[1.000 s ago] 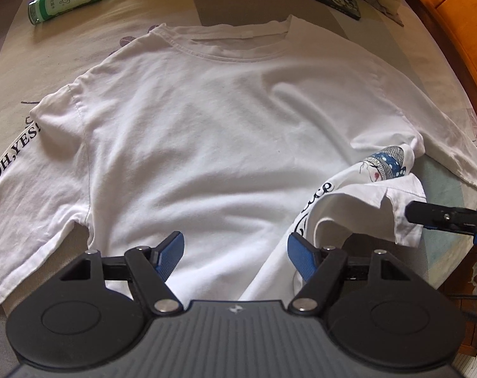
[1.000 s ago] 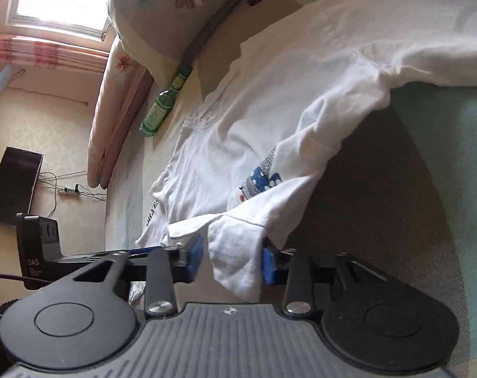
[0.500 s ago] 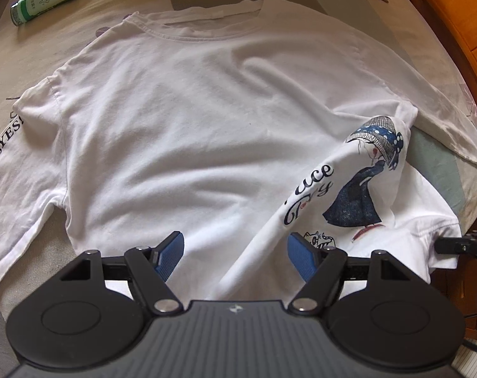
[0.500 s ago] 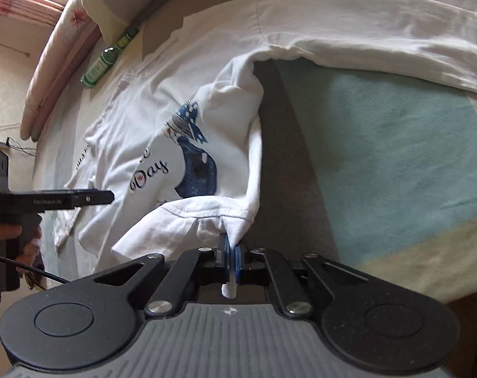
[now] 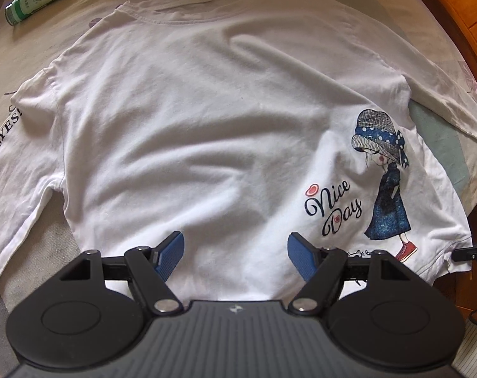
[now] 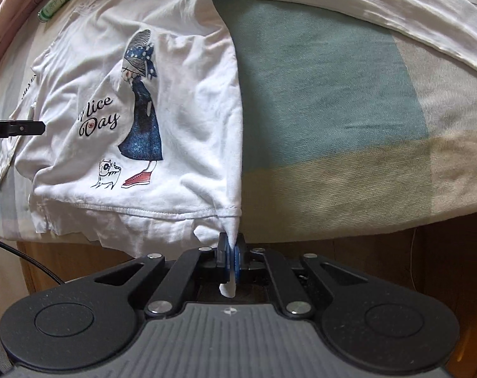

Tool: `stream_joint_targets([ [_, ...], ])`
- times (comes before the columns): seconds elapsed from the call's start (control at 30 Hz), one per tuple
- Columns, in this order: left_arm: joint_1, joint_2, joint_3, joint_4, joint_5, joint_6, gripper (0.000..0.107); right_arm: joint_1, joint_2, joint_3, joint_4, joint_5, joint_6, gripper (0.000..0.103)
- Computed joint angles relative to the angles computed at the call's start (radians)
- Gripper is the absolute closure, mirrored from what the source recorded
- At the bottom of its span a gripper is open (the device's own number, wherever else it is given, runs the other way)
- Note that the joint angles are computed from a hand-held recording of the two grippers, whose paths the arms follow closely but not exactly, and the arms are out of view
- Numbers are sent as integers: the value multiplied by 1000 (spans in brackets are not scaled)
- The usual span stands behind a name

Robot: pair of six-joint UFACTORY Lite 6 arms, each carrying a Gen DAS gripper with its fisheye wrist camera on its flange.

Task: Fold clothes

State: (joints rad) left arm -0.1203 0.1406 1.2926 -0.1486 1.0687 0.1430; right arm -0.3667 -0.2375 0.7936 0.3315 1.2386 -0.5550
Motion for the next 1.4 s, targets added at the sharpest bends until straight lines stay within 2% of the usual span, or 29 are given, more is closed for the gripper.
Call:
stream_joint_targets([
  [0.13,23,-19,-15,21,14,23,34,12,46,59,-6,30,-7,94],
  [0.2,52,-23,-10,23,21,37,34,-17,63,123,28,44,-25,85],
  [0.27,97,-24,-6,26,16,47,34,-48,97,199,81,39,-30,63],
  [0.33,140,-22,-10,19,-12,39,34,-37,146,263,120,0,-9,58],
  [0.57,291,13,-21,-33,-132,13,34,121,416,449,268,-213,49,57],
  [0.77,417,87,-23,-86,-191,14,36,241,546,571,356,-307,102,54],
  [0.87,444,91,-18,-135,-203,28,36,300,545,593,309,-322,126,53],
  [0.97,438,95,13,-237,-214,119,36,357,557,632,234,-377,165,52],
  [1.03,404,154,77,-274,-220,172,36,389,599,688,189,-426,214,49],
  [1.1,369,225,154,-306,-221,224,36,430,673,778,114,-464,301,47],
  [1.13,339,258,188,-281,-244,236,35,466,722,845,21,-478,395,47],
  [1.27,220,414,320,-62,-349,236,36,591,949,1079,-359,-486,699,41],
  [1.33,246,472,367,-111,-342,268,36,589,1041,1151,-380,-488,775,41],
  [1.4,281,512,400,-174,-337,322,35,572,1104,1194,-398,-517,814,37],
])
